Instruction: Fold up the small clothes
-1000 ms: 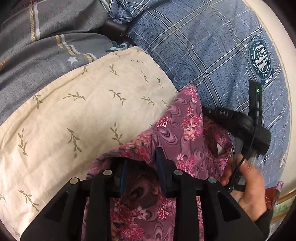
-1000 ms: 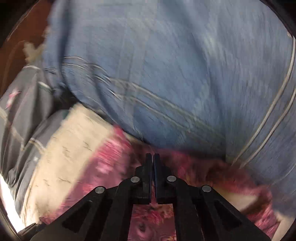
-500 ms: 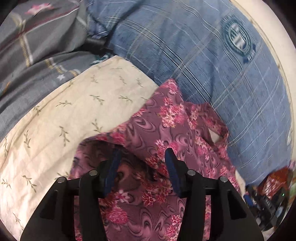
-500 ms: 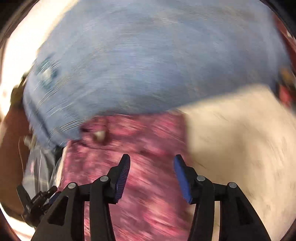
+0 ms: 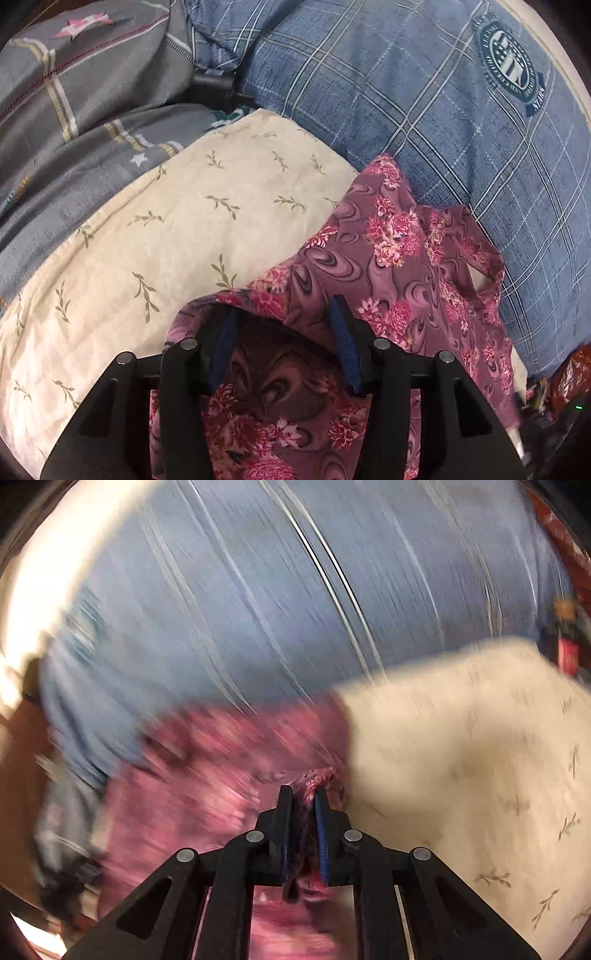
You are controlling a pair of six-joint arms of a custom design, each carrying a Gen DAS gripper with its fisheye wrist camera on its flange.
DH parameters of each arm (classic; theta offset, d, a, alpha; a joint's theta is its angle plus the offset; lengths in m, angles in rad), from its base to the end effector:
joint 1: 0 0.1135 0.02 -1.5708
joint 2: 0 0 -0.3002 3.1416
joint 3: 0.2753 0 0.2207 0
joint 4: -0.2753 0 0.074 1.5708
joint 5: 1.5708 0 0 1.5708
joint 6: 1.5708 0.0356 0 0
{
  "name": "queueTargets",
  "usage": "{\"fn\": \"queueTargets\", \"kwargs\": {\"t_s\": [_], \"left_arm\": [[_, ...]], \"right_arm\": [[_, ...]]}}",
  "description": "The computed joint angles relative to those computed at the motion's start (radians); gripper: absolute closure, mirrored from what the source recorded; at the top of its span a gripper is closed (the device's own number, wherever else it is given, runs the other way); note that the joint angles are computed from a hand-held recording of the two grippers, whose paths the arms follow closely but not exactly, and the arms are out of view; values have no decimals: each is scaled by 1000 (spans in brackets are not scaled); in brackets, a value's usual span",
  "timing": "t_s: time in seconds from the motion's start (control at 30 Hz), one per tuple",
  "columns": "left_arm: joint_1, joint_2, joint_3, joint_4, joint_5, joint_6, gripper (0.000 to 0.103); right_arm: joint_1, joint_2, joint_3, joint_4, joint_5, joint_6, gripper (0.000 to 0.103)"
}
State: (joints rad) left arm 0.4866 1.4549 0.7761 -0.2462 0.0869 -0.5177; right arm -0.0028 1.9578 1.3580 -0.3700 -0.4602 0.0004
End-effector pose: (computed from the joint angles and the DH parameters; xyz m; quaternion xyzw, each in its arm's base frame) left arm 0.2261 0.1161 0.2376 -0.4439 0.8371 -0.0461 0.3163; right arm 0.4024 0.0147 0.2338 -0.0660 0.9301 0.2175 0.2885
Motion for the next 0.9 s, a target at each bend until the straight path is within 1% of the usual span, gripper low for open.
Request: {"fn": "queueTargets", "kwargs": {"t_s": [0.03, 0.07, 0.13, 0.17, 0.23, 0.27, 0.3, 0.37, 0.4, 0.43, 0.47, 0.5, 0.53, 0.57, 0.6, 0.67, 0.73, 0.77, 0.8, 0.83, 0.87, 0.9], "left_arm": [[-6, -9, 1, -8, -2, 3, 55], [-7, -26, 1, -27, 9, 5, 55], [13, -81, -23, -25, 86, -17, 56], [4, -121, -41, -14, 103, -39, 55], [-53, -140, -38, -18, 60, -35, 47], [-80, -122, -35, -14, 46, -20, 43], [-99, -88, -25, -14, 35, -14, 43], [-119, -8, -10, -19, 37, 13, 44], [-139, -15, -8, -18, 2, 29, 43], [-154, -14, 18, -59, -15, 51, 43], [-142, -18, 46, -118, 22, 73, 43], [-113, -33, 52, -151, 80, 89, 43], [-73, -52, 56, -193, 144, 118, 43], [-17, -80, 64, -267, 211, 182, 43], [18, -102, 69, -319, 234, 231, 43], [140, -174, 69, -465, 261, 384, 43], [286, -222, 68, -592, 283, 548, 43], [404, -239, 70, -680, 293, 672, 42], [489, -238, 68, -734, 300, 765, 40], [612, -228, 66, -808, 301, 901, 40], [688, -212, 76, -853, 298, 978, 40], [800, -191, 71, -902, 291, 1092, 40]], "right_arm": [[-8, 18, 2, -17, 6, -9, 87], [-22, 2, -23, 10, -11, 9, 79], [-57, -72, -95, 85, -71, 57, 78], [-74, -107, -130, 125, -116, 66, 78], [-97, -169, -199, 189, -193, 66, 77], [-93, -170, -204, 174, -217, 47, 74], [-83, -155, -204, 140, -220, 16, 72], [-40, -84, -176, 31, -154, -52, 74], [-39, -78, -202, 57, -169, -56, 76], [-48, -113, -232, 90, -173, -36, 75], [-51, -126, -213, 35, -170, -32, 75], [-66, -139, -188, -27, -189, -36, 72], [-89, -175, -196, -56, -207, -49, 71], [-117, -214, -202, -92, -208, -82, 67], [-144, -246, -201, -134, -207, -121, 57], [-237, -325, -248, -213, -225, -239, 44], [-334, -393, -303, -304, -228, -369, 42], [-383, -415, -328, -345, -222, -436, 42], [-428, -439, -360, -373, -207, -496, 42], [-487, -467, -399, -404, -188, -566, 42], [-535, -481, -424, -429, -179, -619, 42], [-596, -485, -451, -462, -175, -689, 42]]}}
